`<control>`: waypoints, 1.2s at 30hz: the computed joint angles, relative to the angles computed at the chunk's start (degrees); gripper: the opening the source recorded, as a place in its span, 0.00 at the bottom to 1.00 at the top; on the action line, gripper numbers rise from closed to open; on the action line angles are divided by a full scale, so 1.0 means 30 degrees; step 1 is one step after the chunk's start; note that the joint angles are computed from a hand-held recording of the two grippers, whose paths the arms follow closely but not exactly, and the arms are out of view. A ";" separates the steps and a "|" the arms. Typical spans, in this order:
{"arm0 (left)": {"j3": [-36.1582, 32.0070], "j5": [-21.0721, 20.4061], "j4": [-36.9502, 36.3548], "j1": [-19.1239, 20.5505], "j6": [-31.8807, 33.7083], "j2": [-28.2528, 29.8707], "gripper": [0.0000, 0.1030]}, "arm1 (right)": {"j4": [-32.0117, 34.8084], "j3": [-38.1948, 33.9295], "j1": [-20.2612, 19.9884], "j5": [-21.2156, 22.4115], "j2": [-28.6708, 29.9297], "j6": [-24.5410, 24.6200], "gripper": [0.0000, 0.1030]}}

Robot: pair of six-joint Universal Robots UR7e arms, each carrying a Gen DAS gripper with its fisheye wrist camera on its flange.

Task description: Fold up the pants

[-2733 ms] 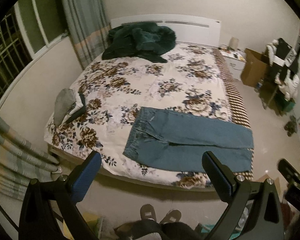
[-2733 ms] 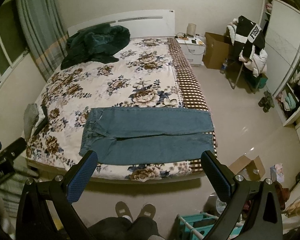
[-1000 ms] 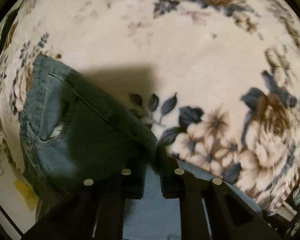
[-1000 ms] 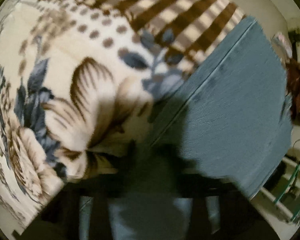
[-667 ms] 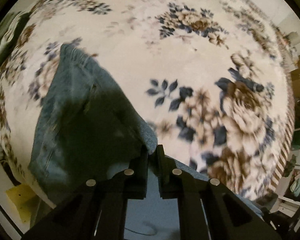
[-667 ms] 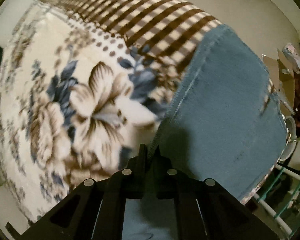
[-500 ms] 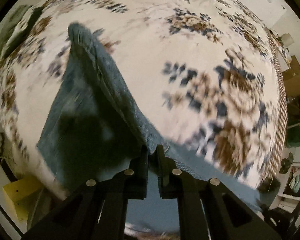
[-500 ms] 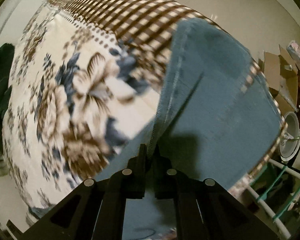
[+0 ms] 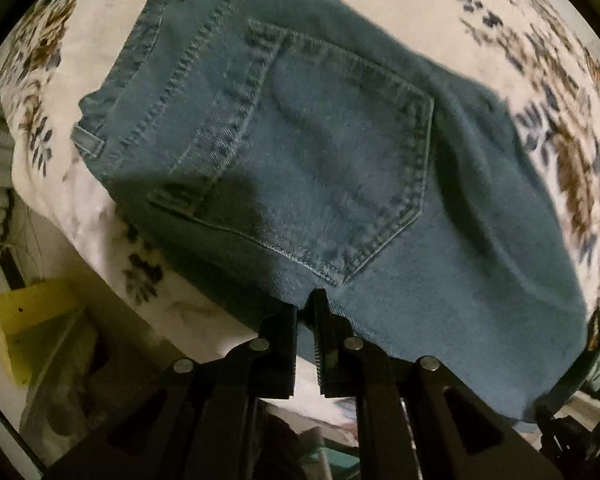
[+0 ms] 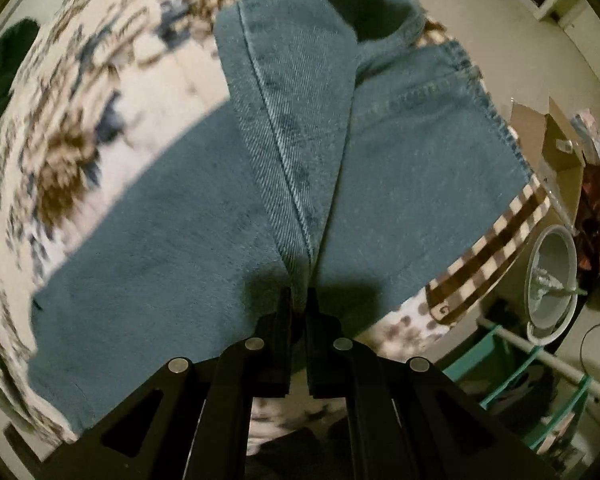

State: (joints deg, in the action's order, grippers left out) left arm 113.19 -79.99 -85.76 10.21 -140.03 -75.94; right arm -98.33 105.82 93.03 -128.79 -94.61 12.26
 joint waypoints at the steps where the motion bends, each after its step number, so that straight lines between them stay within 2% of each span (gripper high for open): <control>1: 0.0043 0.0016 -0.0001 -0.0062 -0.0004 -0.0016 0.09 | 0.0049 0.0125 -0.0330 0.0240 -0.0119 -0.0268 0.06; 2: 0.0093 0.0119 -0.0094 -0.0189 -0.0096 -0.0104 0.09 | 0.0481 0.0041 -0.0767 0.0694 -0.0262 -0.0459 0.12; 3: 0.0055 0.0219 -0.0045 -0.0350 -0.0236 -0.0169 0.09 | 0.1354 -0.0263 -0.0988 0.0609 -0.0248 -0.0280 0.27; 4: -0.0134 0.0322 0.0284 -0.0556 -0.0415 -0.0141 0.10 | 0.1842 -0.0551 -0.1139 0.0738 -0.0263 -0.0191 0.36; 5: -0.0379 0.0222 0.0612 -0.0690 -0.0523 -0.0013 0.11 | 0.1917 -0.0782 -0.1330 0.1041 -0.0496 -0.0400 0.49; 6: -0.0605 0.0067 0.0899 -0.0756 -0.0604 0.0082 0.15 | 0.1784 -0.1015 -0.1376 0.1151 -0.0758 -0.0675 0.55; 8: -0.0918 0.0044 0.1315 -0.0883 -0.0724 0.0239 0.31 | 0.1071 -0.1541 -0.1004 0.0668 -0.1007 -0.1464 0.60; 10: -0.1175 0.0018 0.1709 -0.0787 -0.0555 0.0462 0.65 | -0.0032 -0.2017 -0.0592 0.0335 -0.0780 -0.2244 0.70; 12: -0.1368 0.0115 0.2088 -0.0503 -0.0290 0.0775 0.69 | -0.1059 -0.2813 -0.0208 0.0240 0.0148 -0.3047 0.85; 14: -0.1457 0.0254 0.1812 -0.0026 0.0164 0.1019 0.69 | -0.2413 -0.3623 0.0402 -0.0365 0.1622 -0.3806 0.90; 15: -0.1365 0.0241 0.1693 0.0138 0.0354 0.1034 0.69 | -0.3568 -0.3950 0.0596 -0.0861 0.2473 -0.4565 0.90; 19: -0.1714 0.0407 0.2251 0.0566 0.1161 0.1509 0.69 | -0.5827 -0.5657 0.1354 -0.2782 0.5726 -0.6043 0.90; 22: -0.1627 0.0482 0.2383 0.0916 0.1788 0.1400 0.69 | -0.3871 -0.6932 0.1338 -0.5069 0.7398 -0.5937 0.87; 23: -0.1586 0.0460 0.2331 0.0957 0.1860 0.1358 0.69 | -0.3875 -0.6874 0.1298 -0.5455 0.7355 -0.6172 0.65; 24: -0.1538 0.0449 0.2351 0.0951 0.1869 0.1289 0.69 | -0.4454 -0.6641 0.1227 -0.5683 0.7072 -0.6545 0.34; 25: -0.1497 0.0429 0.2316 0.1037 0.1923 0.1267 0.69 | -0.5225 -0.6289 0.1123 -0.6011 0.6606 -0.6676 0.23; 26: -0.1348 0.0361 0.2264 0.0958 0.1827 0.1078 0.69 | -0.5604 -0.6183 0.0832 -0.5778 0.5912 -0.6347 0.17; 28: -0.1037 0.0201 0.2290 0.0744 0.1580 0.0673 0.69 | -0.5408 -0.6039 0.0017 -0.5175 0.4558 -0.5266 0.16; 31: -0.0637 -0.0138 0.2553 0.0252 0.1018 0.0031 0.69 | -0.2563 -0.6479 -0.1997 -0.4105 0.2787 -0.2375 0.16; 32: -0.0474 -0.0249 0.2590 0.0124 0.0803 -0.0202 0.69 | -0.1579 -0.6685 -0.2871 -0.3232 0.2313 -0.1574 0.17; 34: -0.0079 -0.0748 0.2607 -0.0616 0.0153 -0.0650 0.69 | 0.0074 -0.7138 -0.4326 -0.1349 0.1668 -0.0192 0.30; 35: 0.0029 -0.0830 0.2701 -0.0737 -0.0023 -0.0861 0.69 | 0.0182 -0.7088 -0.4931 -0.0303 0.1223 0.0049 0.47; 36: 0.0143 -0.0948 0.2784 -0.0946 -0.0230 -0.1091 0.69 | -0.0334 -0.6798 -0.5483 0.0879 0.0592 0.0044 0.56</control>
State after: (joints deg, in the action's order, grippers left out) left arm 113.62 -82.84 -77.41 7.38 -140.72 -79.22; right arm -99.33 85.42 76.58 -126.15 -92.83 12.40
